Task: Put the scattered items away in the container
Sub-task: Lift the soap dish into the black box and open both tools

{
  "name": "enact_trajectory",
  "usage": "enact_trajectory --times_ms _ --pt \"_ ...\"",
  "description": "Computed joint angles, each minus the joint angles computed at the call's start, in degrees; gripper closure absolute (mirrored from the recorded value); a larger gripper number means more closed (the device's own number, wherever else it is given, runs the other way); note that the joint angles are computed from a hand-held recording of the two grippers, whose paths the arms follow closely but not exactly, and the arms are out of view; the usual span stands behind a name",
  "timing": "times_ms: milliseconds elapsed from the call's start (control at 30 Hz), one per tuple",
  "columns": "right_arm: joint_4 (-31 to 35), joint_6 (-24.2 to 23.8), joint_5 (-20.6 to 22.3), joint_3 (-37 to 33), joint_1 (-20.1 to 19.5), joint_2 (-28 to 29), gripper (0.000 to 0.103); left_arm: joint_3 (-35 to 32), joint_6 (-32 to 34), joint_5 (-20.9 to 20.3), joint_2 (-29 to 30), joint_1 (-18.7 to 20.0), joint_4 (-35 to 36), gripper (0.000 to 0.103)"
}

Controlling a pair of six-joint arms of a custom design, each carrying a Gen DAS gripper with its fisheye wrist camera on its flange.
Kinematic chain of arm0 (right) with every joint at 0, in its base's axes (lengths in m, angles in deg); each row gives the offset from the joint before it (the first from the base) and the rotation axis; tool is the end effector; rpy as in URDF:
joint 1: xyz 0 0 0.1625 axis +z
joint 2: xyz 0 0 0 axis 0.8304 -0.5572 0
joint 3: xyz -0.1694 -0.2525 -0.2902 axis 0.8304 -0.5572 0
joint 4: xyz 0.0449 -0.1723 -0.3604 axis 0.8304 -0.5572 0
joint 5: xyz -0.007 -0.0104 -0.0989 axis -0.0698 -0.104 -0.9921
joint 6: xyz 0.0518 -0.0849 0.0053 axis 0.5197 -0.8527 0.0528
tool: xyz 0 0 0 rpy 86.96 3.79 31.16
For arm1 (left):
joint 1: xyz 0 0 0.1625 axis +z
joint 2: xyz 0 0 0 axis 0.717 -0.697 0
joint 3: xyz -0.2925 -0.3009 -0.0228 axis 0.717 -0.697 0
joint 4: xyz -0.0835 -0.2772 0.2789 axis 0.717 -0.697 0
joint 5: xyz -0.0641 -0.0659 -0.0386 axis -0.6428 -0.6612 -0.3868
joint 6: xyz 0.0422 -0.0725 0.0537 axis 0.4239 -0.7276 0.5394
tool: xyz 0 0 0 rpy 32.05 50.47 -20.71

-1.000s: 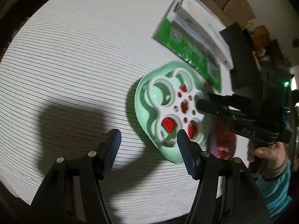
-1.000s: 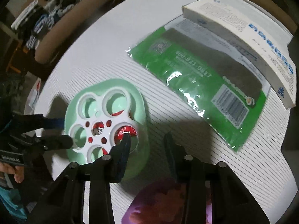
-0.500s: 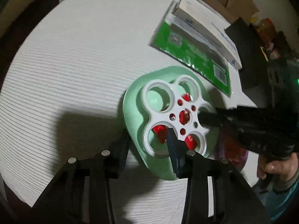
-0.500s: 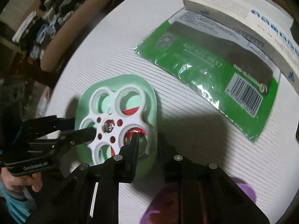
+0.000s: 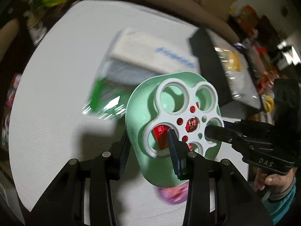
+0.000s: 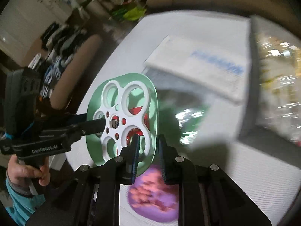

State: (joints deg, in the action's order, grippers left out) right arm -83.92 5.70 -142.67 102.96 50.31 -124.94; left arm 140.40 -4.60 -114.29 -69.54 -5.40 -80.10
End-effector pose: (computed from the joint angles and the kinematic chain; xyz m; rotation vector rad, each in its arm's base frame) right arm 0.2064 -0.3919 0.2460 0.0524 -2.6802 0.6764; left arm -0.3499 -0.4991 0.2781 1.0362 2.6535 0.1565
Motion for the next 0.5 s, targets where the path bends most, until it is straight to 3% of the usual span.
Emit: enact_trajectory --times_ms 133,267,367,500 --pt "8.9 0.1 -2.8 0.1 -2.4 -12.7 0.084 -7.2 0.6 -2.6 8.5 -5.2 1.9 0.067" --pt "15.8 -0.3 -1.8 -0.9 -7.9 -21.7 0.084 -14.4 1.2 -2.6 16.9 -10.0 5.3 0.067" --pt "18.1 -1.4 -2.5 -1.5 -12.1 -24.7 0.084 -18.5 1.6 -1.5 22.8 -12.6 7.4 0.067" --pt "20.2 -3.5 0.1 -1.6 -18.8 -26.1 0.084 -21.4 1.9 1.5 28.5 -13.9 10.8 0.062"
